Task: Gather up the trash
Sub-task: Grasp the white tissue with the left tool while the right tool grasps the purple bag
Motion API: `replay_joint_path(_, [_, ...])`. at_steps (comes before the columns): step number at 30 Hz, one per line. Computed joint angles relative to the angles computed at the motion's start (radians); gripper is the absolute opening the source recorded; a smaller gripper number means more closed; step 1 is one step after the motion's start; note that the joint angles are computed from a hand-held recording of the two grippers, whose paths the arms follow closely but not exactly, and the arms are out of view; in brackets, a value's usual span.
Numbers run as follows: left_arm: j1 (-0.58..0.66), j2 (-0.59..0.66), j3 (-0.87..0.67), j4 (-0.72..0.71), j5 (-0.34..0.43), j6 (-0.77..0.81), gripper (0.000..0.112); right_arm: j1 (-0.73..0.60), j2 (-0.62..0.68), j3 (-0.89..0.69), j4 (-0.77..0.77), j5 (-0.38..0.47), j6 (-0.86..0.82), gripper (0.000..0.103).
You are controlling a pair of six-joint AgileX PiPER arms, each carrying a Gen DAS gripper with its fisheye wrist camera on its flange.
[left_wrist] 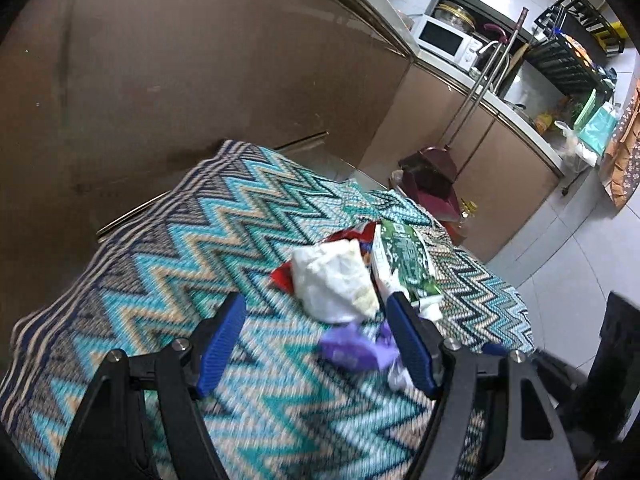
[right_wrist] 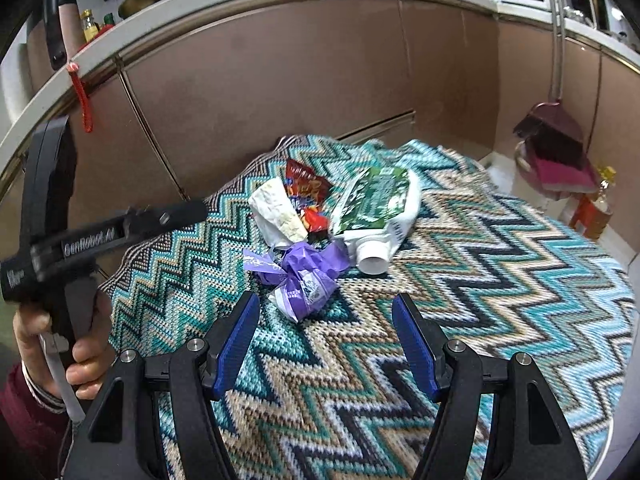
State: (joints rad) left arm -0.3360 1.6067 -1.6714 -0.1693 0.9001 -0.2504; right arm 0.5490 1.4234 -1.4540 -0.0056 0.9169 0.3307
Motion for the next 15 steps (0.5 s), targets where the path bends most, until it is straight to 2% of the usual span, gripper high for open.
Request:
replay_joint_path(4, [0.013, 0.102, -0.101, -0.023, 0.002, 0.026, 0.071, -0.006, 0.055, -0.01, 0.029, -0.028, -0.031, 0.068])
replay_joint_path(10, [0.01, 0.176, -0.166, -0.009, -0.015, 0.055, 0.07, -0.021, 0.117, -0.03, 0.067, -0.06, -0.062, 0.067])
replay_joint_path(12, [0.007, 0.179, -0.158, -0.014, -0.026, 0.073, 0.068, -0.03, 0.134, -0.035, 0.09, -0.068, -0.076, 0.061])
replay_joint_path(15, [0.001, 0.175, -0.132, -0.049, -0.025, 0.115, 0.03, -0.043, 0.146, -0.029, 0.152, -0.083, -0.116, 0.043])
